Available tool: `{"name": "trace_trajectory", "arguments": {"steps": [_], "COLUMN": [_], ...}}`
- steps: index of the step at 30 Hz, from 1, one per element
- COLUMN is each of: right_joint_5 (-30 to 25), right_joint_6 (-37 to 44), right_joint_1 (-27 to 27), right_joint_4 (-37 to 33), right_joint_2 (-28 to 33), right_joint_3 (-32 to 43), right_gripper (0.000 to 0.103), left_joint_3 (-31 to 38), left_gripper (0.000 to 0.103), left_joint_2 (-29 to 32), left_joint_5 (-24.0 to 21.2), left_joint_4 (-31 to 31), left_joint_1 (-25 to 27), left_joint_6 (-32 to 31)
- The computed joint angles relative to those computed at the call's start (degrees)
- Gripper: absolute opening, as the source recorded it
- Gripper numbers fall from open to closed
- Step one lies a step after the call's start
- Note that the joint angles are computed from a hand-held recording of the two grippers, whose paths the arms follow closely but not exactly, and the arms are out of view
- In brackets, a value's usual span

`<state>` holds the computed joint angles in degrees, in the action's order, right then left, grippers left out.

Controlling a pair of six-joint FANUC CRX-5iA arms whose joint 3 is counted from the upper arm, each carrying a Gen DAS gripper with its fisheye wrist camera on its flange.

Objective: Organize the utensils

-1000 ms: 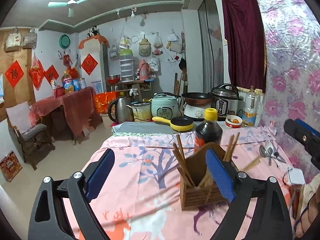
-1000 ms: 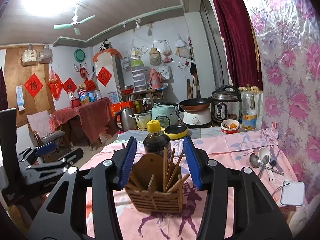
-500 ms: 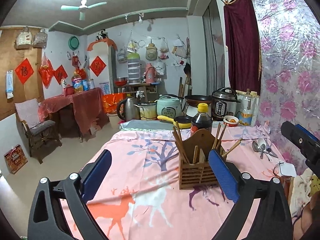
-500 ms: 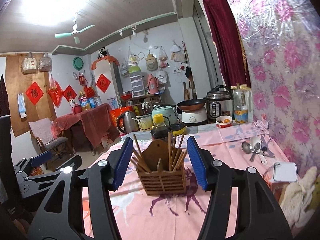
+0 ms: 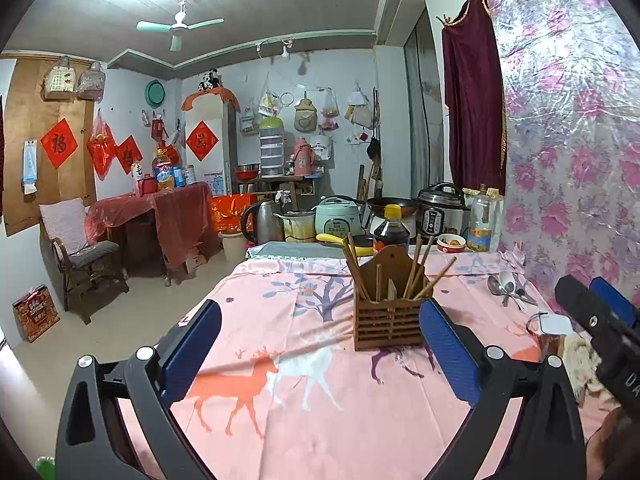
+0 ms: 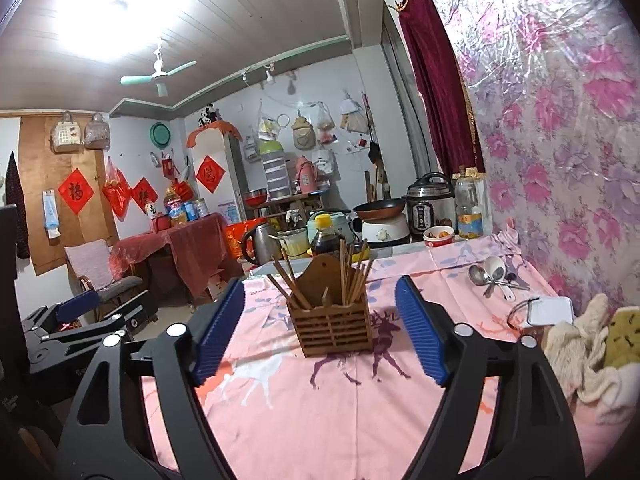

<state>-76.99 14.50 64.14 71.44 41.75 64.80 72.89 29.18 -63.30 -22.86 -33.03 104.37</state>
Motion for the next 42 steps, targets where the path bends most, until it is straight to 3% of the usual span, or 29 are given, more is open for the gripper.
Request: {"name": "trace_trajectory", "arguments": {"steps": [4,9,16,22,30,36,42], "right_joint_5": [-1.9,-2.6,-2.7,-4.7,-5.0,-5.0,-4.9], "right_joint_6": [-3.9,-6.6,-6.6,-1.3,-0.2,-0.2,-0.3], "right_joint_1": [1.0,1.2,1.1,1.5,1.5,1.5,1.6], "right_joint_4": [-0.3,-2.9,-4.1,-4.2,-4.3,-4.4,-4.4], "right_joint_2": [-3.4,-6.6,-7.0,-2.7,-1.8,-1.8,-1.8], "right_joint_3": [-6.6,-11.7,-12.1,-5.2,-3.7,-3.6,-3.8], "right_gripper": [0.089,0.089,0.09,0.091,0.092,0.093,0.094], "left_joint_3": [-5.1,-9.1,-7.5,-7.8,-5.3,-7.4,-7.9], "left_gripper": [0.097,0.097,0.097,0.097,0.097,0.097,0.097], "left_joint_2": [-3.2,-5.4,-4.0,-3.9,-3.0,-4.1,-4.6], "left_joint_5": [0.8,1.8,0.1,-0.2,-3.2,-1.8,-1.7], "left_joint_4": [-3.0,-2.5,-1.5,-1.5,-3.8,-1.3,-4.9], "left_joint_1": [-1.5,-1.9,-1.9,-1.9,-2.1,-0.8,-2.1], "left_joint_6": [2.0,3.3,3.1,3.4,5.6,5.6,6.8]}}
